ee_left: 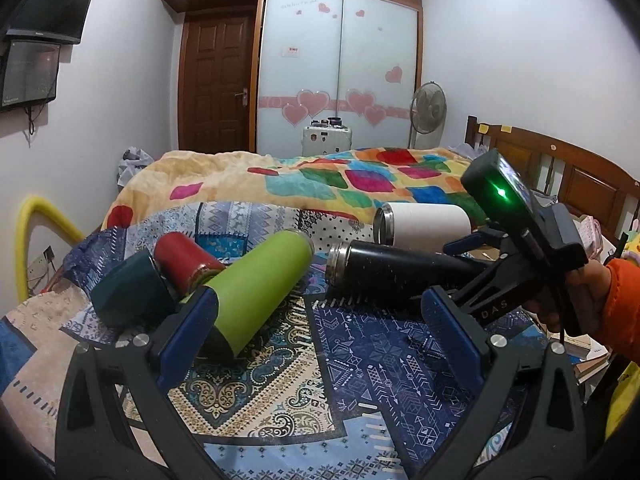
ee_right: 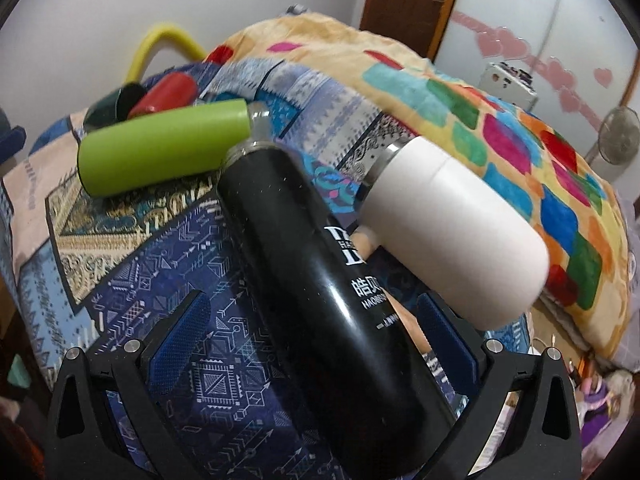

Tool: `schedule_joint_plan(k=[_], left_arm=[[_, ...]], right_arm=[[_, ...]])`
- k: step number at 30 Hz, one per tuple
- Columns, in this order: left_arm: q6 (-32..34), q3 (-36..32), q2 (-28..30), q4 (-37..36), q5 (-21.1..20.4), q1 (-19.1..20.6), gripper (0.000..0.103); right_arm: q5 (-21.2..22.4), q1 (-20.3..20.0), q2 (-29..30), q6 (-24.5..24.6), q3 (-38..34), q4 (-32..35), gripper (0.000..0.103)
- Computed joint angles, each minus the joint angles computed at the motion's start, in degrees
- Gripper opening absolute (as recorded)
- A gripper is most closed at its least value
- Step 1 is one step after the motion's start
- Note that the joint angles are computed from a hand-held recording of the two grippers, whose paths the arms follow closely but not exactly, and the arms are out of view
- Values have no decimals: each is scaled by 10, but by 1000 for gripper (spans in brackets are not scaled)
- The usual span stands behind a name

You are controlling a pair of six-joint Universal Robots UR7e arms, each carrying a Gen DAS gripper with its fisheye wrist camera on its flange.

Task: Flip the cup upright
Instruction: 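Move the right gripper down over the lying black thermos bottle, then close the right gripper around the black thermos body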

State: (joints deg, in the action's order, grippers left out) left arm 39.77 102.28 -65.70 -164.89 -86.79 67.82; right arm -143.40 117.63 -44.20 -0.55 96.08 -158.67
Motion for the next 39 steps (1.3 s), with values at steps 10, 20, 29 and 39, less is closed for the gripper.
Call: schedule_joint_plan(k=[10, 20, 29, 39], left_arm=[[0, -1, 9, 0, 5, 3, 103], [-9, -2, 7, 1, 3, 7, 103], [-20, -4, -1, 2, 10, 6, 103], [-18, 14, -31, -3, 6, -2, 103]], right_arm=[[19, -16, 0, 13, -19, 50, 89], [11, -15, 4, 25, -26, 81, 72], [7, 2, 4, 44, -9, 49, 64], [-11, 39, -11, 54, 9, 2, 63]])
